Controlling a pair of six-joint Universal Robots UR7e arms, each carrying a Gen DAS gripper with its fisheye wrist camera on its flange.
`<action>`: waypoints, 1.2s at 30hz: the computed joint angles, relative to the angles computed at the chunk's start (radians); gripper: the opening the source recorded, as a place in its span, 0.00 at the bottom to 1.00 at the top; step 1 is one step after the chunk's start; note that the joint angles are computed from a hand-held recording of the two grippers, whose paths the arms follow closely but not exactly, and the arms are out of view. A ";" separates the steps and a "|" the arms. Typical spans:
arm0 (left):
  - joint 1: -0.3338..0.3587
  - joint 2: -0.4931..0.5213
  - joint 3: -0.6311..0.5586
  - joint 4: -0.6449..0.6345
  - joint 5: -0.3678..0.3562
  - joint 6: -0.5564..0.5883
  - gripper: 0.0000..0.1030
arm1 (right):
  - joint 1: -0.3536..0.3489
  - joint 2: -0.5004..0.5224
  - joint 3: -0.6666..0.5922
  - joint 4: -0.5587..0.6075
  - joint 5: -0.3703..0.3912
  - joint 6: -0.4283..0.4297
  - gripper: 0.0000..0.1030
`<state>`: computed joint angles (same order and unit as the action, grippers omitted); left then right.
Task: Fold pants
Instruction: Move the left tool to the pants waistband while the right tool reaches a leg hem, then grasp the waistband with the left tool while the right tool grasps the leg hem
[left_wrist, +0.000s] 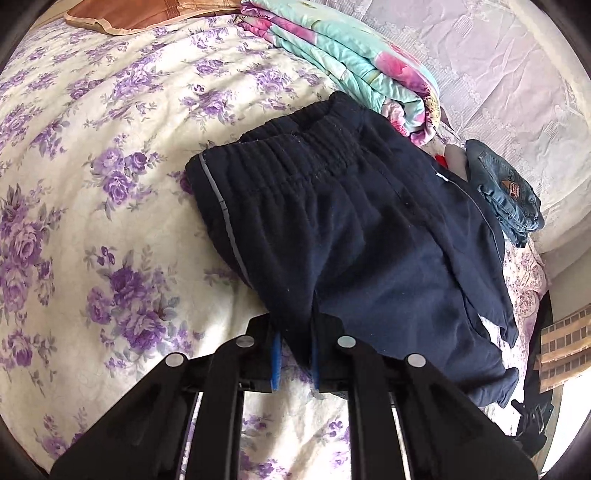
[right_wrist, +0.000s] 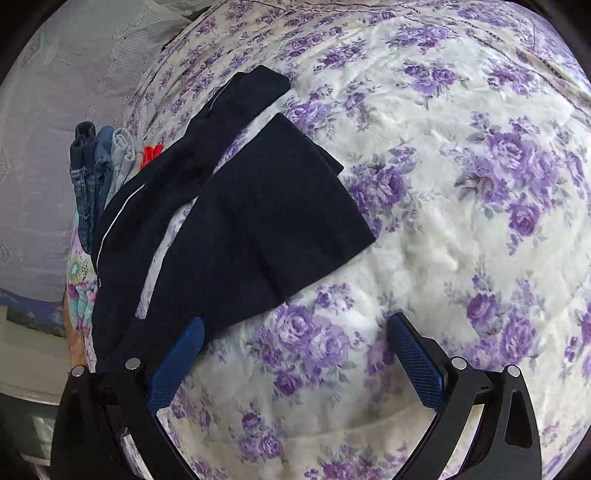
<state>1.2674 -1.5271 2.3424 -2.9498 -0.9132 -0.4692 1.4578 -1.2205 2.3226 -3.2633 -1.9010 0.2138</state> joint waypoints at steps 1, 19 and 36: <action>-0.001 0.005 -0.004 0.003 0.005 0.000 0.11 | 0.000 0.023 -0.006 -0.054 0.004 -0.008 0.97; -0.111 -0.127 0.121 0.044 0.105 -0.059 0.09 | -0.029 -0.174 0.217 -0.293 0.062 -0.135 0.09; -0.300 -0.268 -0.008 0.401 0.358 0.008 0.61 | 0.136 -0.157 0.006 -0.071 -0.177 -0.255 0.76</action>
